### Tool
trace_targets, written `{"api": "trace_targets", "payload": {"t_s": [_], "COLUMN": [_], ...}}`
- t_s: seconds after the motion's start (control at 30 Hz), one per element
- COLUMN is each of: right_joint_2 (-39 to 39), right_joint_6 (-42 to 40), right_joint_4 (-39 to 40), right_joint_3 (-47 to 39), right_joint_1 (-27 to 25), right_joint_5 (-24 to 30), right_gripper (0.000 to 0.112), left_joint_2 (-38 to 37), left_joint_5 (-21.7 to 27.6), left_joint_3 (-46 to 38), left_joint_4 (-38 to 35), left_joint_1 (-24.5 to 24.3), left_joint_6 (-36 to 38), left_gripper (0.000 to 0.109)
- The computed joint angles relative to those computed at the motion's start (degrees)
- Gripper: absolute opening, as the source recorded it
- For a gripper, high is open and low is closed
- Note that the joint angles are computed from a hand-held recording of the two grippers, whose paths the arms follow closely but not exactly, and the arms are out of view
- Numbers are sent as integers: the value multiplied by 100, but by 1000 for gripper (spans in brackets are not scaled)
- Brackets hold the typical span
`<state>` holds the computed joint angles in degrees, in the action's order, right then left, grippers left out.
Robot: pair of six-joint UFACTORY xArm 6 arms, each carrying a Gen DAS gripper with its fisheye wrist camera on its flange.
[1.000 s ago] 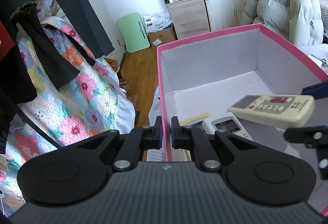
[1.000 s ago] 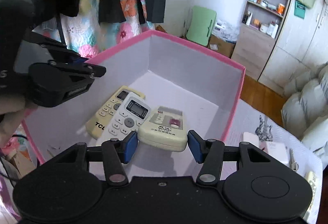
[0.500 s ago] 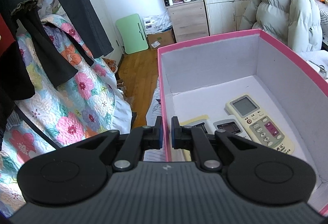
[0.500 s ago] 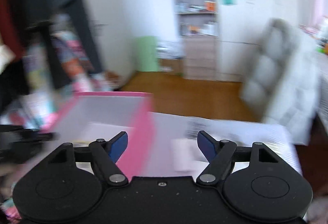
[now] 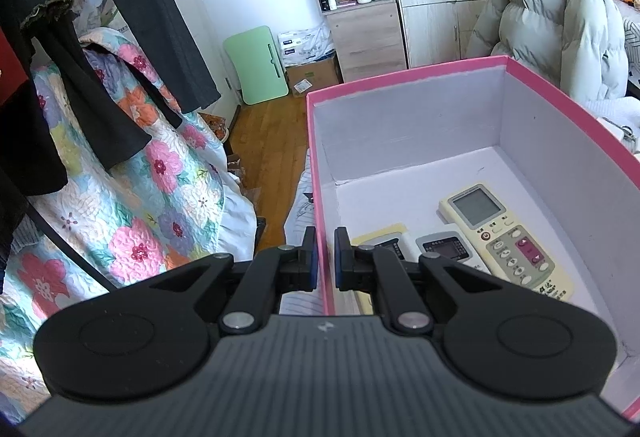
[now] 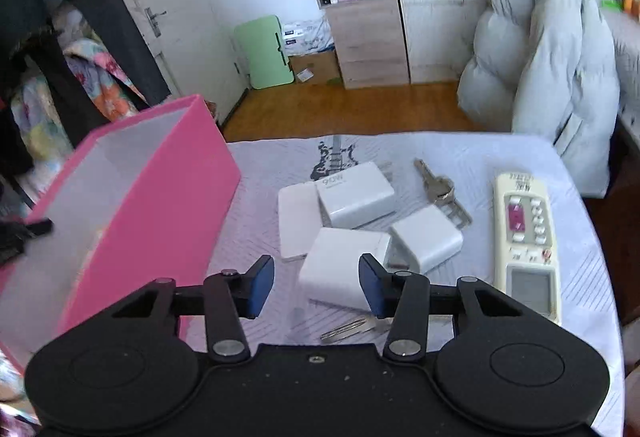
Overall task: Organize rigid objects
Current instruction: 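Move the right tool back toward the white chargers, then close the right tool on the white square charger and lift it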
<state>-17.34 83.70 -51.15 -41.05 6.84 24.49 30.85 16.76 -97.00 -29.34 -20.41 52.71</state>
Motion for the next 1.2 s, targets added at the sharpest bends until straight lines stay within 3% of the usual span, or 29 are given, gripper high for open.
{"api": "trace_targets", "payload": {"t_s": [0.1, 0.4, 0.67, 0.73, 0.87, 1.2], "right_joint_2": [197, 1109, 1307, 1319, 1083, 500], "right_joint_6": [-213, -1022, -1112, -1146, -709, -35], "right_joint_4": [107, 656, 356, 177, -146, -769], "right_joint_3": [-215, -1080, -1299, -1309, -1022, -925], "right_joint_1": [130, 207, 339, 412, 411, 769], "right_joint_5": [451, 1042, 1394, 1557, 1343, 1425], "right_gripper": [55, 69, 70, 62, 62, 62], "left_joint_2": [-3, -18, -22, -19, -19, -5], "left_joint_5": [25, 23, 26, 37, 47, 36], "left_joint_3": [-6, 27, 33, 25, 20, 1], "left_joint_4": [-108, -140, -125, -136, -145, 10], "left_joint_1": [4, -6, -17, -13, -14, -2], "left_joint_6": [57, 79, 52, 62, 62, -47], "left_gripper": [6, 6, 6, 6, 6, 6]}}
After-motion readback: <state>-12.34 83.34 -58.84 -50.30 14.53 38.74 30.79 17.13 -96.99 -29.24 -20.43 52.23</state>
